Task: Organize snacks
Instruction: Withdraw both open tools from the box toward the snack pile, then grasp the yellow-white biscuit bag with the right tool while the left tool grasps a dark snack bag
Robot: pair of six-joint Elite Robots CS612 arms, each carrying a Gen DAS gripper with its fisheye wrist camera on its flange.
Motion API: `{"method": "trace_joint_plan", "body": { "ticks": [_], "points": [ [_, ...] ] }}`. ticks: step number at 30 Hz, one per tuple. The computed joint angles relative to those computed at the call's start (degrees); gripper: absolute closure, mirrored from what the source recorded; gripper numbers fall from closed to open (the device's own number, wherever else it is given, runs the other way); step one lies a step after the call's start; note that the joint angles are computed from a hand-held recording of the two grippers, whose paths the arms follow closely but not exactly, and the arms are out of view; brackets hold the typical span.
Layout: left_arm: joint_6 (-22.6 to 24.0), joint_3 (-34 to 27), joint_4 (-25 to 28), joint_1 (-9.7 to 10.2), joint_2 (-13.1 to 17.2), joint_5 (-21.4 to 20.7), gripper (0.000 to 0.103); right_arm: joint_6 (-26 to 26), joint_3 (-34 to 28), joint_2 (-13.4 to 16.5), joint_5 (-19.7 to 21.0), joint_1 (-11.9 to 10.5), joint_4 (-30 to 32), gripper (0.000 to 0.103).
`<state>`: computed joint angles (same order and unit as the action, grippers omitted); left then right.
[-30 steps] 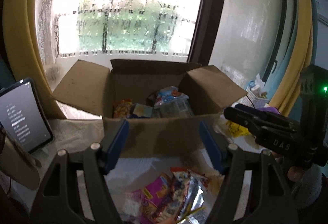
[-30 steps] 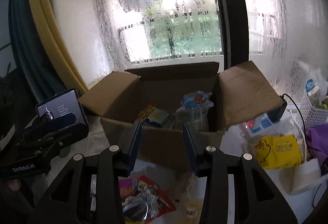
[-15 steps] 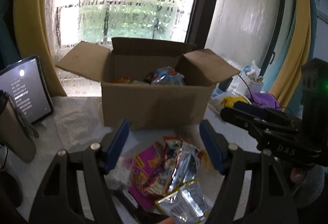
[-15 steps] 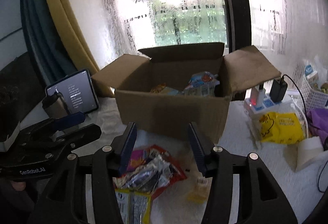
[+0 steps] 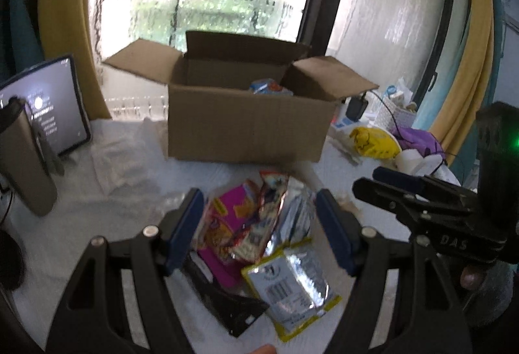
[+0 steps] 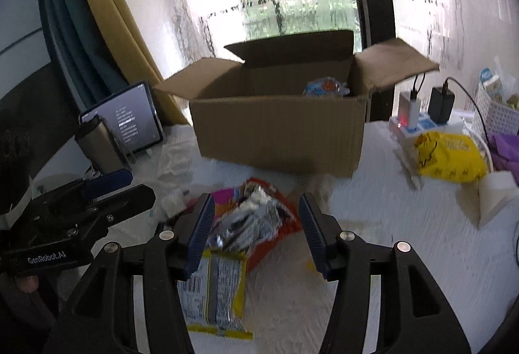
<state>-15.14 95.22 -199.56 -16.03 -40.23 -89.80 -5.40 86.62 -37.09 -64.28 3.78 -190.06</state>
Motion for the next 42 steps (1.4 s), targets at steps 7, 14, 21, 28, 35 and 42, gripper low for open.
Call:
{"method": "trace_joint_plan", "body": {
  "ticks": [7, 14, 21, 28, 35, 42],
  "points": [
    [-1.95, 1.40, 0.79, -0.07, 0.47, -0.27, 0.030, -0.44, 1.53, 0.21, 0.60, -0.02, 1.41, 0.043],
    [-3.59, 2.70, 1.17, -0.12, 0.73, 0.02, 0.030, -2.56, 2.62, 0.45, 1.34, 0.36, 4.09, 0.039],
    [-5.19, 3.59, 1.90, -0.14, 1.12, 0.52, 0.030, -3.91, 2.81, 1.05, 2.44, 0.80, 6.86, 0.039],
    [-7.02, 3.98, 3.23, 0.07, 1.65, 0.76, 0.030, -6.55, 2.66, 1.49, 3.74, 1.32, 10.24, 0.039],
    [-8.51, 3.30, 4.70, 0.26, 2.32, 1.59, 0.030, -8.34, 1.89, 2.21, 3.94, 1.73, 13.24, 0.039],
    [-9.96, 1.94, 6.13, 0.72, 3.31, 1.93, 0.030, -8.54, 1.42, 2.38, 5.37, 1.48, 15.06, 0.048]
  ]
}}
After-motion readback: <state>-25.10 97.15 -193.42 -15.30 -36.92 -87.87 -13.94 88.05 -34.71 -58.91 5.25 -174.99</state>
